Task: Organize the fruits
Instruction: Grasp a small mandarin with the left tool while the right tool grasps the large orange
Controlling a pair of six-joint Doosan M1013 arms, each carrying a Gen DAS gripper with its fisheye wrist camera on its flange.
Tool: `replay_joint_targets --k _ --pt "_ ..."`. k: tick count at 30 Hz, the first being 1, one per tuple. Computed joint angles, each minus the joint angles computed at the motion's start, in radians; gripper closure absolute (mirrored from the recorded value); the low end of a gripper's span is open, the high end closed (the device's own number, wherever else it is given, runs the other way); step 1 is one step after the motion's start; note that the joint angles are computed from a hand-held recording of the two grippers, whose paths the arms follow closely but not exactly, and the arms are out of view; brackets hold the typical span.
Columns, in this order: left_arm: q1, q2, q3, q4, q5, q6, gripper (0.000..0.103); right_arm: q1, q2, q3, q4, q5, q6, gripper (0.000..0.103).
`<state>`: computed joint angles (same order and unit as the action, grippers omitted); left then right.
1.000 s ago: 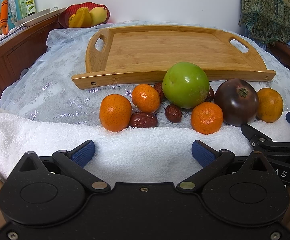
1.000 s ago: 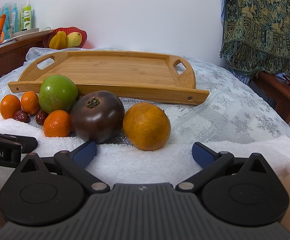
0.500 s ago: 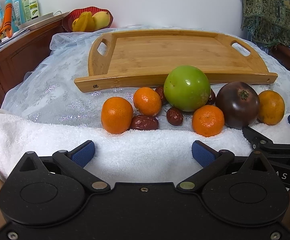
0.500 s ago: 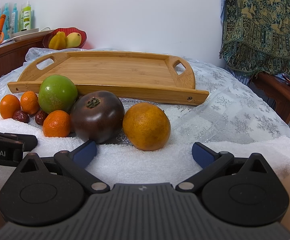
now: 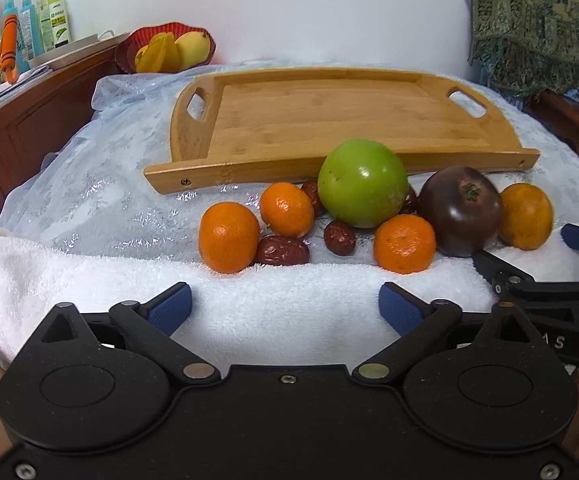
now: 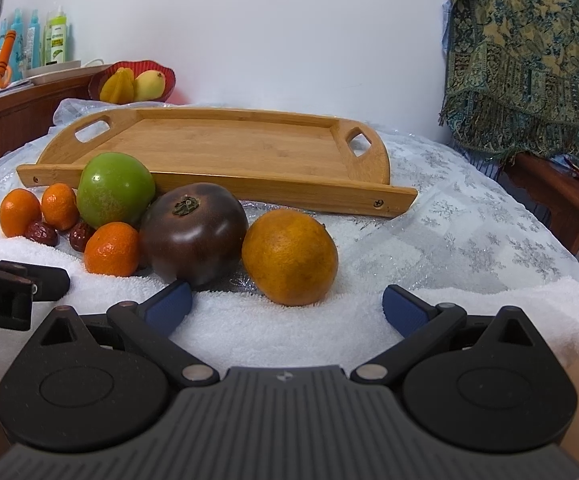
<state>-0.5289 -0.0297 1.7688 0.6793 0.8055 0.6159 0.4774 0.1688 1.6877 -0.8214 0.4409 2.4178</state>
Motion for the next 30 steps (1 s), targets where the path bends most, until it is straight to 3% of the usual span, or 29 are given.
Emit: replay_joint_targets --k 3,6,9,14,21,24,30 --pt "-0.004 -0.02 0.016 0.004 -0.049 -0.01 0.012 -0.007 -0.014 0.016 -0.003 -0.034 0.035 0.001" --pt "-0.002 -0.035 0.023 -0.019 -0.1 -0.004 0.02 -0.011 -0.024 0.03 -0.035 -0.066 0.074 0.008" --pt "0.003 -0.039 0.024 -0.062 -0.144 0.021 0.034 -0.012 -0.03 0.039 -0.052 -0.089 0.079 0.015" --pt "-0.006 -0.025 0.013 -0.076 -0.154 0.059 0.051 -0.014 -0.032 0.043 -0.053 -0.112 0.062 0.025" --pt "-0.001 -0.002 0.002 -0.103 -0.173 0.066 0.061 -0.02 -0.029 0.038 -0.069 -0.098 0.119 0.048" --pt "0.002 0.006 -0.001 -0.117 -0.184 0.06 0.064 -0.03 -0.027 0.035 -0.006 -0.113 0.088 0.048" --pt "0.004 0.017 0.0 -0.109 -0.212 0.046 0.064 -0.033 -0.023 0.035 -0.01 -0.12 0.102 0.047"
